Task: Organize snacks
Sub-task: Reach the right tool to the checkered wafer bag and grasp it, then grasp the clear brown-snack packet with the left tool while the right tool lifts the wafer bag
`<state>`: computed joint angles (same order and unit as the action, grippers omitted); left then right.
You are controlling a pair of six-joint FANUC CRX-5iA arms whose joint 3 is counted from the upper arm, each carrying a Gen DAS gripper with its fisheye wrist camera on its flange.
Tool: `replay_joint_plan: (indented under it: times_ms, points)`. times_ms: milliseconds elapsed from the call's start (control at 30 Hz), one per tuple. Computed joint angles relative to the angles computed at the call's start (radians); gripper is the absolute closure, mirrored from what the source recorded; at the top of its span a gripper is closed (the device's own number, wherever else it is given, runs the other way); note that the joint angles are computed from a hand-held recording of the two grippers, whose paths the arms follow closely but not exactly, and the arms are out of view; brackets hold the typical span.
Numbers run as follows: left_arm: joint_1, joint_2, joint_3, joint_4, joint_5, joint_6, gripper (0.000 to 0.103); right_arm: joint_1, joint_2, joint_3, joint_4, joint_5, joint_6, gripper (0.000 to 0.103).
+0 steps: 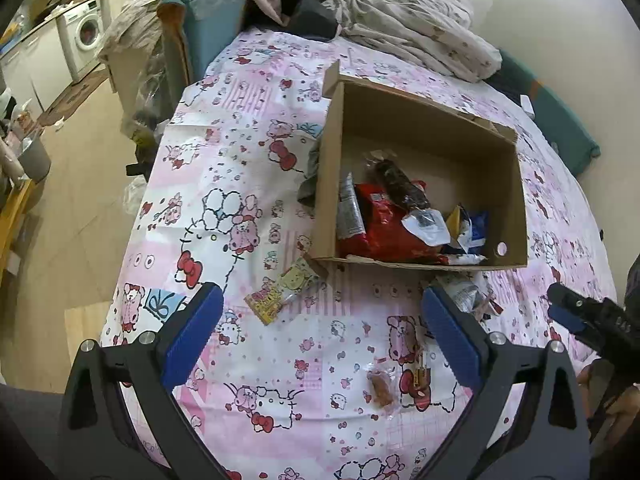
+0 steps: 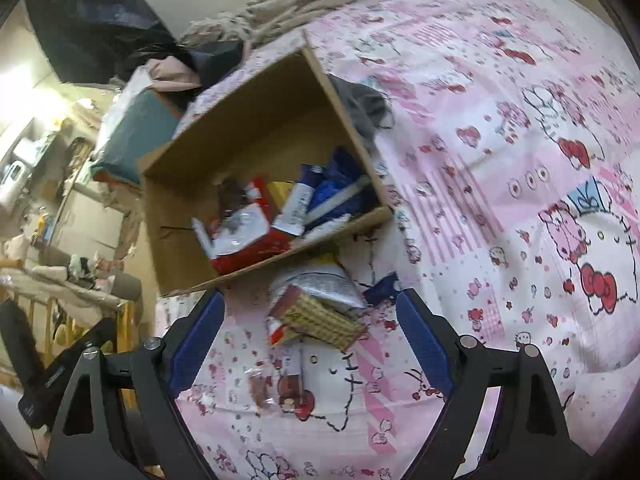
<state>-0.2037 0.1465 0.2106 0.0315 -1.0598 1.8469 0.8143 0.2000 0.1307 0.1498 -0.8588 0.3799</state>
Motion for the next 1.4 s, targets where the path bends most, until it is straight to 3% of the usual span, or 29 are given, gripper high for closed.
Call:
replay_joint_plan:
  times_ms: [167, 367, 433, 500, 567, 633, 700, 833, 1033, 1100, 1233, 1400]
  points:
    - [0.016, 0.002, -0.005, 0.018, -0.007, 0.008, 0.005, -0.009, 0.055, 0.058, -0.029, -0.090, 0.020, 0.013]
    - [0.021, 0.015, 0.004, 0.032, -0.034, 0.010, 0.005, -0.017, 0.163, 0.205, -0.167, -0.225, 0.205, 0.013]
    - [0.023, 0.015, 0.001, 0.042, -0.034, 0.003, 0.005, 0.002, 0.239, 0.294, -0.147, -0.349, 0.284, 0.015]
    - [0.024, 0.019, 0.003, 0.047, -0.037, -0.001, 0.005, 0.025, 0.322, 0.385, -0.108, -0.460, 0.382, 0.025]
    - [0.024, 0.026, 0.008, 0.053, -0.043, -0.002, 0.005, 0.034, 0.365, 0.425, -0.090, -0.489, 0.429, 0.035]
    - [0.023, 0.028, 0.012, 0.052, -0.046, -0.001, 0.005, 0.036, 0.384, 0.438, -0.082, -0.486, 0.435, 0.043]
    - [0.022, 0.029, 0.015, 0.044, -0.047, 0.001, 0.005, 0.036, 0.391, 0.445, -0.088, -0.478, 0.445, 0.064]
    - [0.024, 0.031, 0.010, 0.044, -0.061, 0.013, 0.005, 0.035, 0.363, 0.411, -0.108, -0.456, 0.435, 0.075]
    - [0.021, 0.047, -0.004, 0.080, -0.097, 0.012, 0.005, 0.031, 0.246, 0.314, -0.178, -0.399, 0.390, 0.076]
    - [0.011, 0.050, -0.010, 0.076, -0.108, 0.020, 0.005, 0.033, 0.175, 0.253, -0.199, -0.336, 0.356, 0.076]
    - [-0.021, 0.087, -0.011, 0.081, -0.162, 0.029, 0.005, 0.064, 0.064, 0.139, -0.146, -0.248, 0.281, 0.076]
    - [-0.084, 0.145, 0.002, 0.072, -0.195, 0.020, 0.026, 0.054, 0.010, 0.051, -0.174, -0.186, 0.190, 0.076]
